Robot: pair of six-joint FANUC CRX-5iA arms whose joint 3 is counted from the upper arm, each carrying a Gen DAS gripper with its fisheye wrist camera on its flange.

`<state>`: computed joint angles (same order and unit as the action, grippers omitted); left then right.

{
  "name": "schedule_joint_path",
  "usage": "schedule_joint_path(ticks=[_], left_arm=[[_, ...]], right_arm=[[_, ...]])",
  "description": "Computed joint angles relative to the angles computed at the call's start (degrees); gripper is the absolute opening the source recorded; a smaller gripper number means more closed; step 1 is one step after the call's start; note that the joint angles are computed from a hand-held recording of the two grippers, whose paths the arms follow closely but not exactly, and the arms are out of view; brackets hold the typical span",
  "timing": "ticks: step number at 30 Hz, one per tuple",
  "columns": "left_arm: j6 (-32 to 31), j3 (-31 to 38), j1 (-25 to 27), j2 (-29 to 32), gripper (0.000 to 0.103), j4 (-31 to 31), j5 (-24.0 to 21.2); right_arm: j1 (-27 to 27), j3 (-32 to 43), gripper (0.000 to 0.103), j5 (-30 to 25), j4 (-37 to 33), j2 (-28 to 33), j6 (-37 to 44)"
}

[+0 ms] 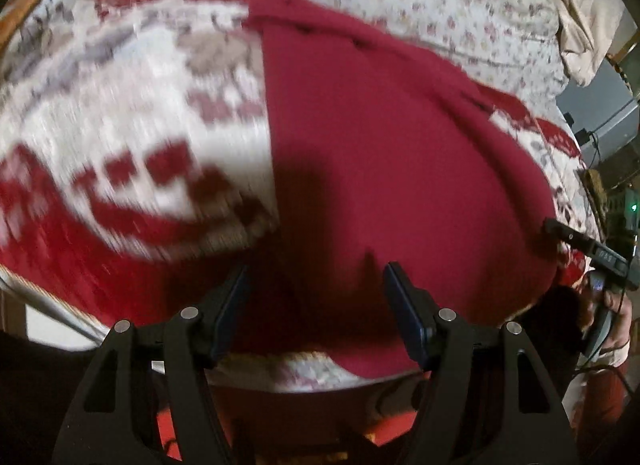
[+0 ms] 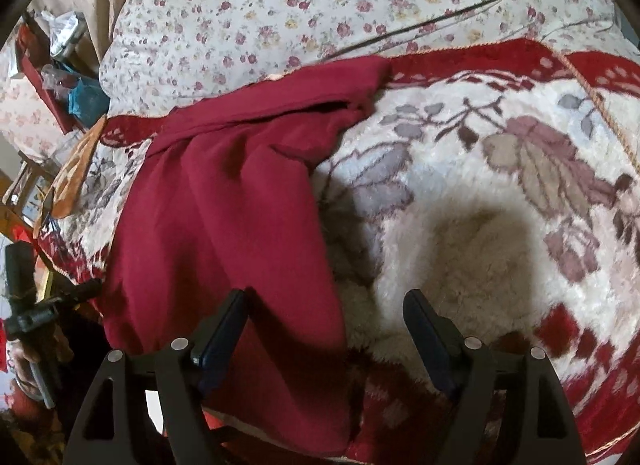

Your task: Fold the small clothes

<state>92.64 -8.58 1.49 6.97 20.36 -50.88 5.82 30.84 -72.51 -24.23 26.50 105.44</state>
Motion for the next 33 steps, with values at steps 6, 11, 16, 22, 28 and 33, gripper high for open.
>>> schedule_joint_path(ticks=[6, 11, 16, 22, 28, 33], left_arm=[[2.91, -0.04, -1.28, -0.04, 0.068, -1.54, 2.02], [-1.4, 1.32, -2.6, 1.41, 0.034, 0.27, 1.96], [-4.12, 0.67, -1.8, 2.03, 0.009, 3.34, 2.39], [-11.97, -3.33, 2.11, -5.43, 0.008, 8.29, 2.15], [-9.02, -5.48, 5.1, -7.35, 0.007, 5.03, 1.04], [-4.8, -5.1, 4.14, -6.08, 0.007, 0.51, 0.37]], right_arm=[[-0.07, -1.15, 0.078, -0.97, -0.49, -0.06, 0.84], [0.67, -2.49, 0.077, 0.14, -0.02, -0.08, 1.23], [0.93, -3.61, 0.029, 1.62, -0.11, -1.03, 2.96], [-1.73, -0.67, 0.009, -5.94, -9.3, -2.01, 6.87], [-0.84, -2.34, 0.008, -10.27, -10.03, -3.51, 8.93], [-1.12, -2.7, 0.016, -10.32, -9.7, -1.23, 1.98]])
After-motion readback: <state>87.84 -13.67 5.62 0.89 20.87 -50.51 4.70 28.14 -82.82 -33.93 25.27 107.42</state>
